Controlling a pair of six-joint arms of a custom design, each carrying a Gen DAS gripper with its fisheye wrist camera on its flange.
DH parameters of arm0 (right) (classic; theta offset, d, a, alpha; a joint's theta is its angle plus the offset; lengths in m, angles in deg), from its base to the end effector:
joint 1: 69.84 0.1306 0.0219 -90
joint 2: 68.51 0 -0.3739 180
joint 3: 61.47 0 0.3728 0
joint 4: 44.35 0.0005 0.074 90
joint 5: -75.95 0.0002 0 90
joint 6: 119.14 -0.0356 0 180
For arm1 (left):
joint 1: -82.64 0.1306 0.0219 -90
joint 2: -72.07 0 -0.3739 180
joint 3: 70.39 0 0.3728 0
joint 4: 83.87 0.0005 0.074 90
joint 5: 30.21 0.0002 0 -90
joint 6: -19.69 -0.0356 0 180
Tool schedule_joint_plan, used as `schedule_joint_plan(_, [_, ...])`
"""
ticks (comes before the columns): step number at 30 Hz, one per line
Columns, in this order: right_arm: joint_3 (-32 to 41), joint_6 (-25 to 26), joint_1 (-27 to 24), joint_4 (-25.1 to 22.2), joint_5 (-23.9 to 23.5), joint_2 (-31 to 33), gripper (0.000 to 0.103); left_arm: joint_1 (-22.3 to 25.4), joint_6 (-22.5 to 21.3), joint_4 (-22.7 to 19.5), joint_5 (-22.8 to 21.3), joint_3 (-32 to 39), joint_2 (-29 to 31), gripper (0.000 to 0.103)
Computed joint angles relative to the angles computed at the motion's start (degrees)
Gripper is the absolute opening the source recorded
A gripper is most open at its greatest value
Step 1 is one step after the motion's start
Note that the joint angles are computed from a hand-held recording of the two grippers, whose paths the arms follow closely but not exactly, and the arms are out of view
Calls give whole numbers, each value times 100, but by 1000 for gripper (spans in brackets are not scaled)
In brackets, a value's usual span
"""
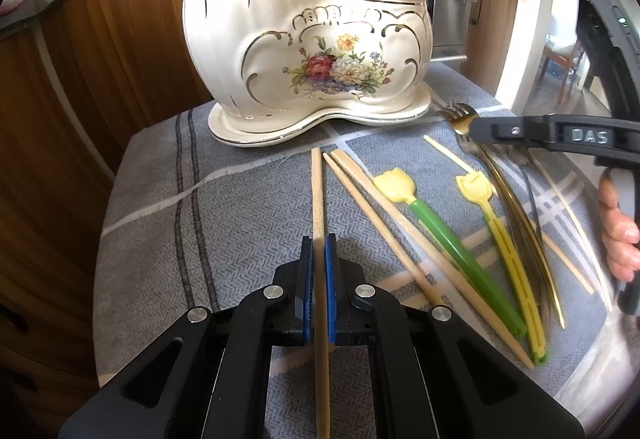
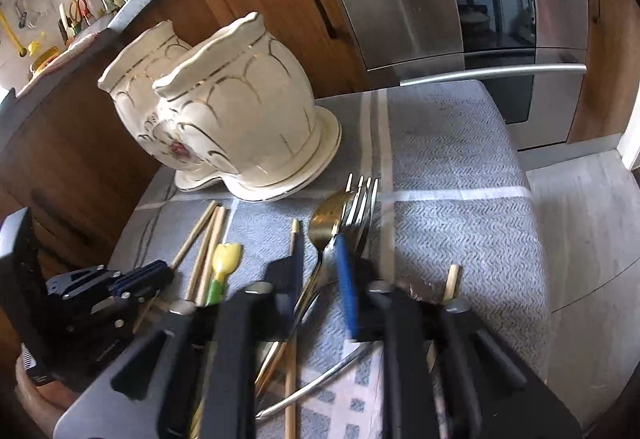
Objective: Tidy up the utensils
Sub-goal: 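Grasp the flower-handled silver spoon with the right tool while the left tool holds the chopstick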
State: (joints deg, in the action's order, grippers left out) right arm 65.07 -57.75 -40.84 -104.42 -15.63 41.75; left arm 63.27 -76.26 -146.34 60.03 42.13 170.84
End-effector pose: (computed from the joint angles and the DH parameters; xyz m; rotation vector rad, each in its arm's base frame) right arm 0.5142 0.2856 0.5099 -0.0223 2.3964 0.5216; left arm 0.4839 -0.1708 0.5062 0.5332 2.3648 -0.1117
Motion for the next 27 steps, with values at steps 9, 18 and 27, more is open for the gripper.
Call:
schedule_joint_plan(9, [-125, -223, 299, -916, 885, -319, 24, -47, -99, 141, -74, -122, -65, 7])
schedule_joint_plan(18, [641, -648, 527, -1908, 1368, 220, 24, -68, -83, 268, -87, -249, -140, 7])
schedule_joint_plan(27, [1900, -230, 733, -2987, 1959, 990, 11, -67, -78, 239, -24, -227, -136, 7])
